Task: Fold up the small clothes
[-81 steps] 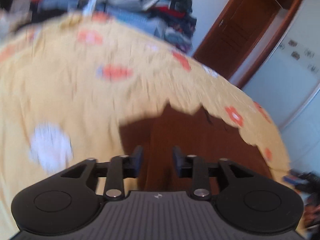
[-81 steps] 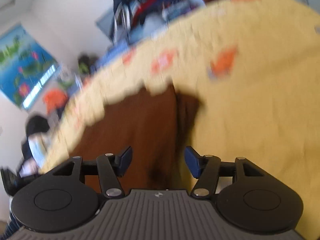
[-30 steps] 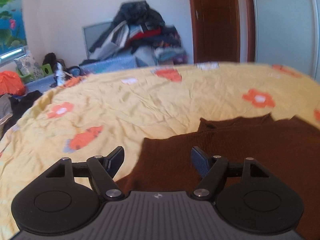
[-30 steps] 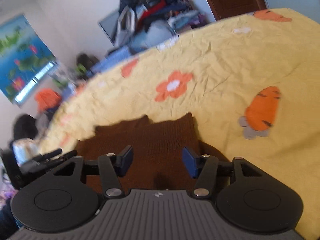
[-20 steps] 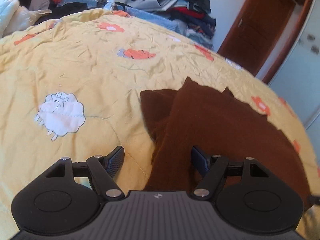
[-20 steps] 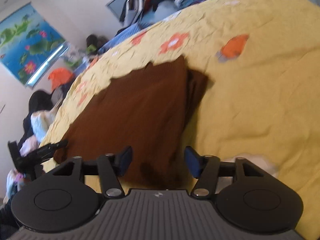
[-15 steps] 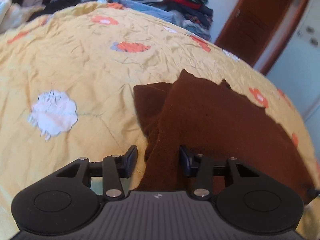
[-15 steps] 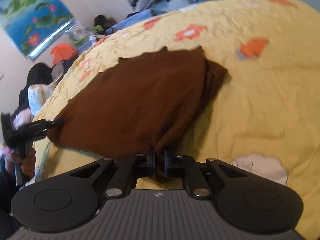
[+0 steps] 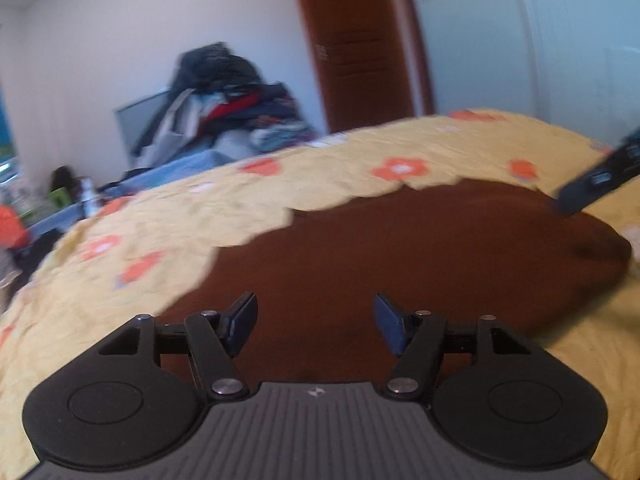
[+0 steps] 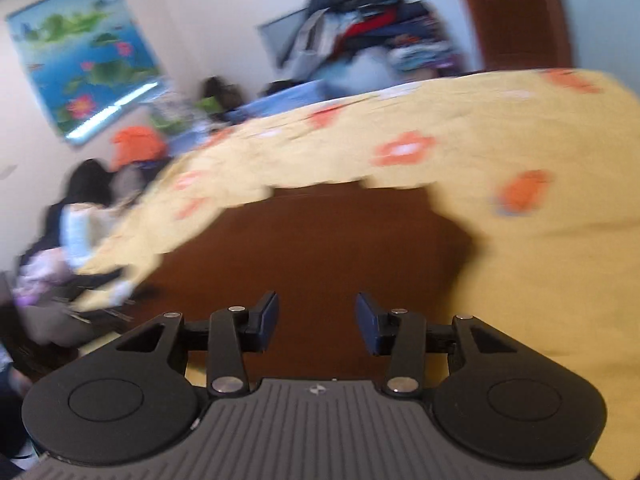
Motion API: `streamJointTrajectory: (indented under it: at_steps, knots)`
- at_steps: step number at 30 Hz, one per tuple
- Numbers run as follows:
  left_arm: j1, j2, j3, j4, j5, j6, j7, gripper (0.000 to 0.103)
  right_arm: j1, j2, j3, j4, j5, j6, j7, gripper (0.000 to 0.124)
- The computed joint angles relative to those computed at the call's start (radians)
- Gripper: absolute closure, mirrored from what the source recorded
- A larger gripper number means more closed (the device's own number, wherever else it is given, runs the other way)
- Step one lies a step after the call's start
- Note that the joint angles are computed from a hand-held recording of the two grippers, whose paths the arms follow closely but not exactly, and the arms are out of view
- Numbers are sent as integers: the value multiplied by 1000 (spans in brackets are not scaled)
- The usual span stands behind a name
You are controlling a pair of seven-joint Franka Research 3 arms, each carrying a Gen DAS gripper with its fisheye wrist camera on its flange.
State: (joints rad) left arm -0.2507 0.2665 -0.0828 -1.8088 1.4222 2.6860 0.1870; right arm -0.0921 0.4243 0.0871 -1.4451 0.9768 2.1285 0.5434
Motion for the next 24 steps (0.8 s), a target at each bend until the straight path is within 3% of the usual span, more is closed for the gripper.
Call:
streamJointTrajectory:
  at_steps: [2,3,4,5,7,10,12,14,16,18,20,22,24]
  knots:
    - [17,73,-39,59,-150,-21,185,39,119,4,-75,-18,-62,45,-12,74]
    - [5,88,-29,64,-159,-25,197,39,173,3,-110,-35,-107,71,-23,74]
    - [-25,77,17,42,-105,7,140,39,201,-7,-118,-77,-146,116,-59,74]
    - [-24,66,27,19,-66,35,88,39,204,-38,-102,-152,-115,208,-160,74]
    - [14,39,14,-22,-157,97,131,38,185,-96,-75,-266,-24,296,-357,73]
    - [26,-12,8,-74,-253,91,156,38,208,-120,-110,-268,-76,265,-290,72]
    - [25,-53,25,-114,-191,139,64,39,221,-110,-139,-214,-127,193,-172,72]
    - [30,-63,24,-121,-137,138,25,39,197,-124,-118,-222,-60,205,-177,61]
    - [56,-37,-9,-115,-251,99,134,39,165,-121,-78,-229,-37,234,-179,43]
    - [51,-45,14,-139,-227,141,96,38,147,-88,-50,-207,-169,209,-103,42]
    - [64,-68,-5,-155,-299,126,184,38,130,-133,-13,-282,-228,268,-226,42]
    - [74,-85,-4,-162,-322,159,195,38,186,-158,-75,-300,-259,264,-232,42]
    - [63,-77,16,-132,-238,165,120,38,206,-143,-112,-253,-215,214,-197,46]
